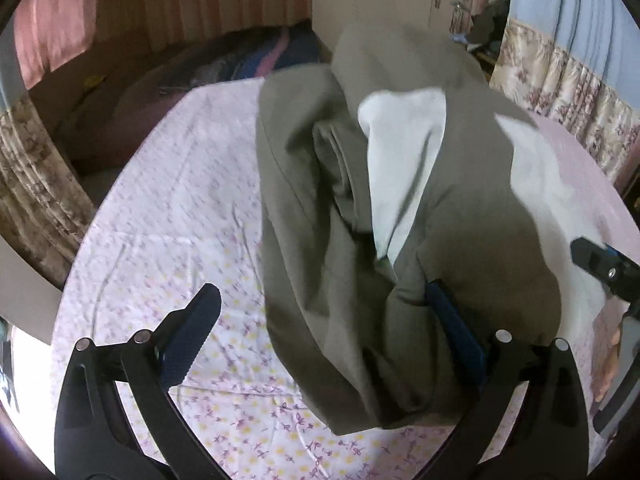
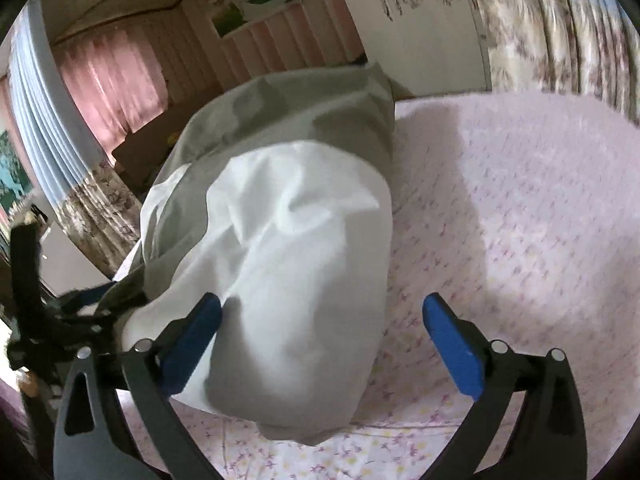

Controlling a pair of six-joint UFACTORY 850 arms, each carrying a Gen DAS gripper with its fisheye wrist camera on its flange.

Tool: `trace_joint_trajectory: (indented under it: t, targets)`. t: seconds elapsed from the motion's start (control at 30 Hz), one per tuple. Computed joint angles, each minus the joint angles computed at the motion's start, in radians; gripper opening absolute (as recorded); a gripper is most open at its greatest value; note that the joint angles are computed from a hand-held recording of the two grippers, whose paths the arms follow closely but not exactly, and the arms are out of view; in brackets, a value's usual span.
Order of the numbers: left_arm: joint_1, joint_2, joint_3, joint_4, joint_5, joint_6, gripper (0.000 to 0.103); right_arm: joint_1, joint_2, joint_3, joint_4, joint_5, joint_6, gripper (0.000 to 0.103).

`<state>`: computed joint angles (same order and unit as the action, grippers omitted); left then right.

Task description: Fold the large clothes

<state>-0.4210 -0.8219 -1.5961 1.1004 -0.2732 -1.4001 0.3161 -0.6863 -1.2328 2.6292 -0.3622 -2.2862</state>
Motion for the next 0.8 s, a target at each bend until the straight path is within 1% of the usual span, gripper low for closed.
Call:
trace_joint_trajectory:
  t: [0.07,0.13,0.17,0.2,0.27,0.33,0.4,0.43,0.47,0.5,0.53,0.57,0.6,0.67,0.73,0.8]
  targets:
    - [-0.006,-0.015,-0.009,0.037,-0.015,-0.024,0.100,-0.001,-0.020,-0.024,-0.096,0.004,0.095,0.101]
    - [-0.004,-0.027,-0.019,0.022,-0.006,-0.017,0.100,-0.003,-0.037,-0.045,-0.174,-0.004,0.161,0.100]
    - [0.001,-0.030,-0.019,0.003,0.013,-0.006,0.100,-0.003,-0.046,-0.059,-0.214,-0.004,0.191,0.100]
    - [0.011,-0.031,-0.015,-0.037,0.047,0.019,0.100,-0.003,-0.050,-0.064,-0.219,-0.008,0.188,0.100]
    - [0.024,-0.036,-0.013,-0.090,0.094,0.061,0.100,-0.001,-0.062,-0.079,-0.246,-0.020,0.189,0.096]
    - [0.025,-0.034,-0.002,-0.010,0.103,-0.020,0.100,0.006,-0.064,-0.080,-0.207,-0.024,0.132,0.088]
    - [0.018,-0.034,0.002,0.071,0.093,-0.098,0.098,0.006,-0.065,-0.081,-0.201,-0.030,0.108,0.084]
    - [0.019,-0.028,0.011,0.081,0.107,-0.107,0.090,0.004,-0.066,-0.080,-0.211,-0.034,0.111,0.078]
    - [0.020,-0.022,0.019,0.083,0.130,-0.109,0.077,-0.001,-0.065,-0.080,-0.231,-0.040,0.116,0.075]
    - [0.013,-0.018,0.022,0.105,0.128,-0.124,0.074,-0.005,-0.064,-0.080,-0.239,-0.047,0.110,0.066]
    - [0.002,-0.015,0.023,0.141,0.102,-0.151,0.068,-0.008,-0.062,-0.078,-0.248,-0.054,0.111,0.060]
    - [-0.004,-0.016,0.018,0.136,0.090,-0.145,0.062,-0.012,-0.061,-0.077,-0.268,-0.066,0.121,0.057]
    - [-0.009,-0.017,0.011,0.096,0.085,-0.113,0.059,-0.017,-0.060,-0.074,-0.275,-0.078,0.120,0.053]
    - [-0.021,-0.018,-0.003,0.054,0.056,-0.073,0.049,-0.022,-0.051,-0.060,-0.260,-0.099,0.088,0.047]
    - [-0.044,-0.018,-0.015,0.098,0.010,-0.109,0.044,-0.026,-0.036,-0.034,-0.197,-0.130,0.006,0.041]
    - [-0.066,-0.022,-0.032,0.124,-0.026,-0.139,0.041,-0.040,-0.018,-0.009,-0.163,-0.170,-0.033,0.039]
